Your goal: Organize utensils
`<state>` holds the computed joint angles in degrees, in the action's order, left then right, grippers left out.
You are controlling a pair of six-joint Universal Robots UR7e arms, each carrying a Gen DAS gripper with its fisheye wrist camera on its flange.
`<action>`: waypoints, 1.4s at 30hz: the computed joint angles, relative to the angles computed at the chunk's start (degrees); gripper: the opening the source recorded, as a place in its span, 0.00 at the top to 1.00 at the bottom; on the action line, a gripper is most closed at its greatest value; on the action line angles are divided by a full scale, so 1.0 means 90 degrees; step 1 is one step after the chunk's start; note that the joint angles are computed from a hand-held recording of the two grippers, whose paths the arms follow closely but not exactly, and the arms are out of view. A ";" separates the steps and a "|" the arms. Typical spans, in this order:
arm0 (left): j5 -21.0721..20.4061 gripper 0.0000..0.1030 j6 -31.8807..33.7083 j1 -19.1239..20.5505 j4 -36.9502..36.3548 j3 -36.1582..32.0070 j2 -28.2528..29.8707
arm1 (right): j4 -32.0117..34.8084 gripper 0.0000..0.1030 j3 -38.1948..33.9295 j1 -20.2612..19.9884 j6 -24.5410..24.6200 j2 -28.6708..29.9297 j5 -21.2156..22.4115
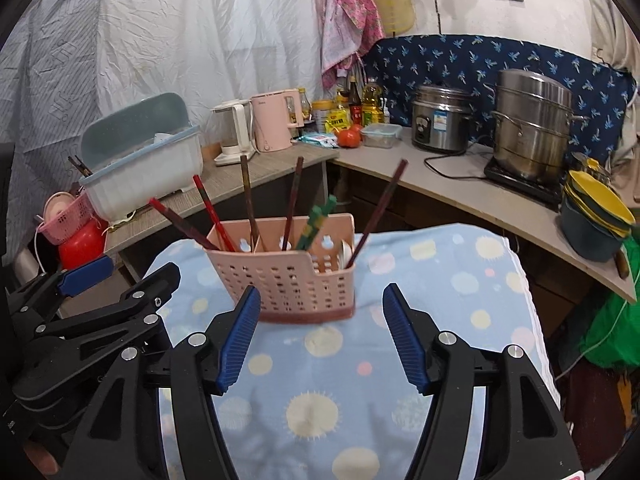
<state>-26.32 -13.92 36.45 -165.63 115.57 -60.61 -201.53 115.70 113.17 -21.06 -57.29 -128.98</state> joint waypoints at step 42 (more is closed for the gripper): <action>0.0133 0.07 -0.2322 -0.0263 0.1907 0.0751 -0.0714 | -0.0217 0.05 0.0813 0.0076 0.0309 -0.0272 -0.0626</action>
<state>-25.12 -34.81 34.09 -148.46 122.33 -67.04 -203.48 123.03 113.85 -18.27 -59.74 -134.61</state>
